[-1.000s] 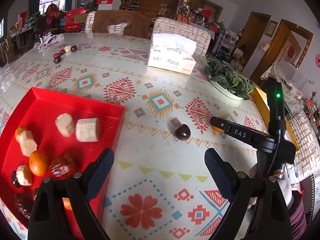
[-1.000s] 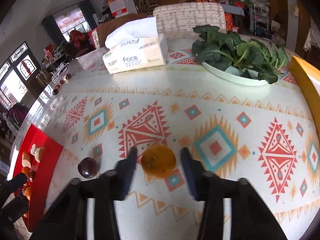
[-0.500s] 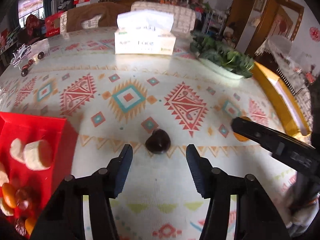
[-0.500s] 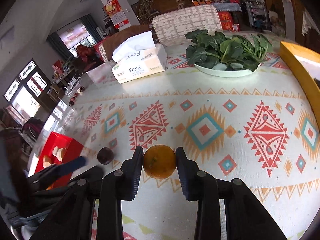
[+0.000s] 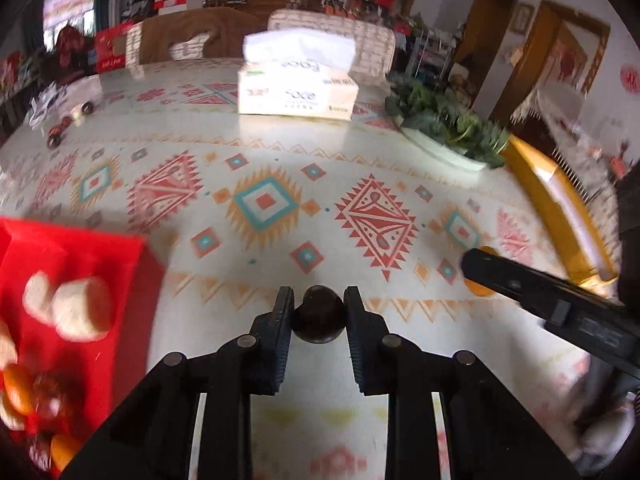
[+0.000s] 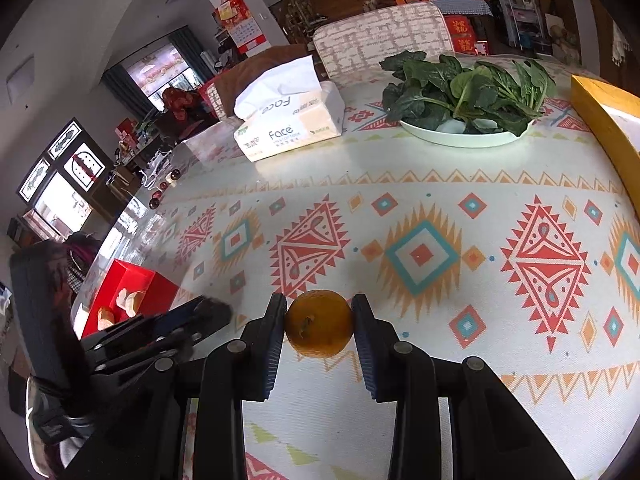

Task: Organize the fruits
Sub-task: 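Carry the dark fruit into the red tray and open the left tool while the right tool releases the orange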

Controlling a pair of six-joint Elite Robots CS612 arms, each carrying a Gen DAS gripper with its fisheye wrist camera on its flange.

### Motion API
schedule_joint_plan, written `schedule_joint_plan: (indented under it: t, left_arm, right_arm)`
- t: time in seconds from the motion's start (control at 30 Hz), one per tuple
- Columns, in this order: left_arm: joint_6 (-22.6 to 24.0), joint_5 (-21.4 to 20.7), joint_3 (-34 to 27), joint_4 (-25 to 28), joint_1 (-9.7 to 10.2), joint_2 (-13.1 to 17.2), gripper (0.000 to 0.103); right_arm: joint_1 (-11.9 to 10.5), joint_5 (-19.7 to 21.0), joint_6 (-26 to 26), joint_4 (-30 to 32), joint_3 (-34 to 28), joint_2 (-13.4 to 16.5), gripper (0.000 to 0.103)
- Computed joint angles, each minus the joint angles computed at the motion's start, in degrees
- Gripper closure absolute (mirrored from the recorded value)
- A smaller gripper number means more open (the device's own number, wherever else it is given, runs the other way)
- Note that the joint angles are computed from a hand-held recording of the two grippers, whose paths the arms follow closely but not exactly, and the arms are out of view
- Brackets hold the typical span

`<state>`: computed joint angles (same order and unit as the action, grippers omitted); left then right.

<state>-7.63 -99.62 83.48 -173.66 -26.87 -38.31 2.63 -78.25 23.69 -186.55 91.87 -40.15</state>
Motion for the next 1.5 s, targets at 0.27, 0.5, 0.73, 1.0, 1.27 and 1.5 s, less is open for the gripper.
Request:
schedule_joint_plan:
  t: [0.27, 0.5, 0.73, 1.0, 1.27, 1.5]
  left_arm:
    - [-7.57, -0.13, 10.27, -12.58, 4.49, -5.86, 0.078]
    - [-15.27, 2.6, 14.18, -16.38, 9.27, -7.25, 0.078]
    - [-16.17, 0.04, 15.31, -16.51, 11.01, -6.3, 0.078]
    - [-15.8, -1.96, 15.34, -15.89, 11.66, -5.54, 0.078]
    - [-16.44, -3.66, 15.18, -16.18, 12.24, -5.25, 0.076]
    - [-15.59, -1.19, 15.68, -17.39, 11.92, -5.79, 0.052]
  right_arm:
    - [1.66, 1.18, -2.87, -1.19, -0.23, -0.23, 0.066]
    - [4.47, 7.23, -4.42, -0.4, -1.19, -0.81, 0.066]
    - [7.79, 8.26, -7.24, 4.86, -5.29, 0.36, 0.066]
    - [10.55, 7.77, -10.06, 11.79, -11.02, 2.89, 0.066]
    - [11.61, 2.88, -11.44, 16.49, -15.61, 4.92, 0.065]
    - [11.44, 2.99, -9.54, 15.11, -16.18, 5.37, 0.049]
